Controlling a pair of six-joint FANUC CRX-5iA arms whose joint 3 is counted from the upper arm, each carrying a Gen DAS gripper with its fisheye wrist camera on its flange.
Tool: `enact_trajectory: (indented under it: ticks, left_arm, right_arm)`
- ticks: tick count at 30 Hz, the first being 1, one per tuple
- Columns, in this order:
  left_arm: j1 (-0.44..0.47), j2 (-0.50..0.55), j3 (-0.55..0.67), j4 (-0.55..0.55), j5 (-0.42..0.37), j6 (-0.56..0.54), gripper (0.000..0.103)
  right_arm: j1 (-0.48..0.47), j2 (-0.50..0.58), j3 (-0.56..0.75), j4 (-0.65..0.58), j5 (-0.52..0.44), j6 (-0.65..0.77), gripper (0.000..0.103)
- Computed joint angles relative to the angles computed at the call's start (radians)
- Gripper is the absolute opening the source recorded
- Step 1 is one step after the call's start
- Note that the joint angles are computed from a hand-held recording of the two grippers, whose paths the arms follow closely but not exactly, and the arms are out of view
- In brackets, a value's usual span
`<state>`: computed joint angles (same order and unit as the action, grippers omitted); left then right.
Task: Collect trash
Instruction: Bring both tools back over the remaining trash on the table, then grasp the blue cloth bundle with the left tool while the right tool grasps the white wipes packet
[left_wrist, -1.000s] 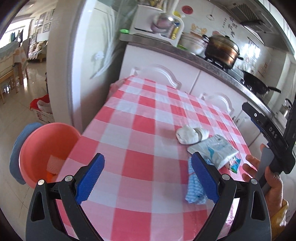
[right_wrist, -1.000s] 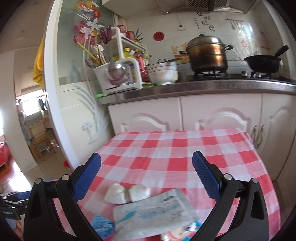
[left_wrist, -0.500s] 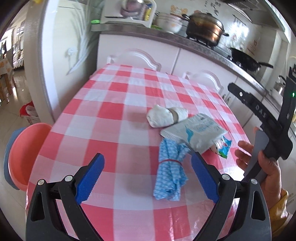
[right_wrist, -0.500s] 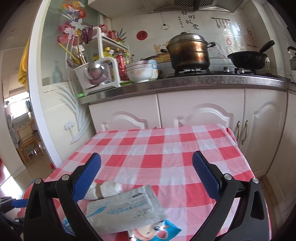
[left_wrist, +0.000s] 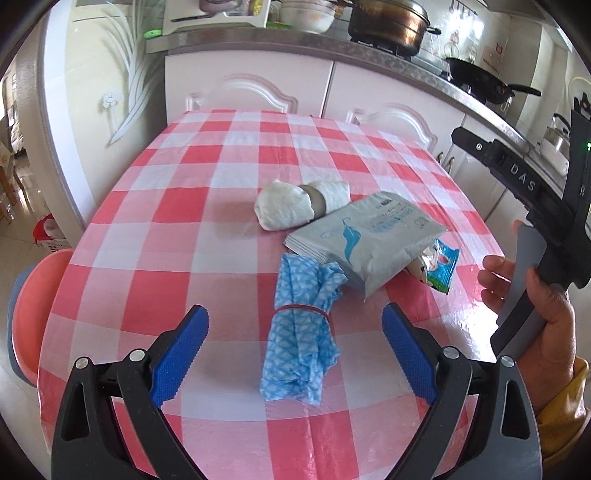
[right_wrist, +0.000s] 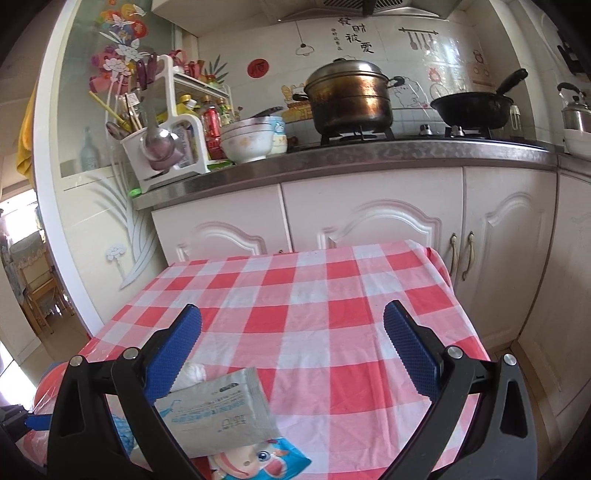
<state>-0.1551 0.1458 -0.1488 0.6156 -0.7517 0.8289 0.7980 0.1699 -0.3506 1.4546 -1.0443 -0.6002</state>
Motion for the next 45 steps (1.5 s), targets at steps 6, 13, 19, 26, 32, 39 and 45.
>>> enact_trajectory:
  ticks: [6, 13, 19, 26, 32, 39, 45]
  left_arm:
    - [-0.013, 0.016, 0.015, -0.035, -0.004, 0.021, 0.094]
    - [-0.019, 0.025, 0.019, -0.05, -0.004, 0.03, 0.094]
    - [-0.023, 0.033, 0.028, -0.081, 0.005, 0.068, 0.094]
    - [-0.025, 0.041, 0.028, -0.085, 0.013, 0.057, 0.094]
    - [-0.032, 0.045, 0.022, -0.073, 0.031, 0.024, 0.094]
    - [-0.031, 0.052, 0.011, -0.035, 0.037, -0.028, 0.071]
    - [-0.025, 0.056, -0.006, 0.019, 0.051, -0.066, 0.051]
  right_arm:
    - [0.002, -0.011, -0.011, -0.03, -0.006, -0.001, 0.099]
    - [0.003, -0.019, -0.017, -0.047, 0.001, 0.022, 0.099]
    - [-0.012, -0.043, -0.04, -0.05, 0.094, 0.029, 0.099]
    - [-0.116, -0.123, -0.126, -0.001, 0.43, -0.078, 0.099]
    - [-0.14, -0.119, -0.115, -0.052, 0.561, -0.048, 0.099]
    - [-0.133, -0.086, -0.071, -0.195, 0.652, 0.084, 0.099]
    - [-0.115, -0.062, -0.039, -0.318, 0.638, 0.185, 0.092]
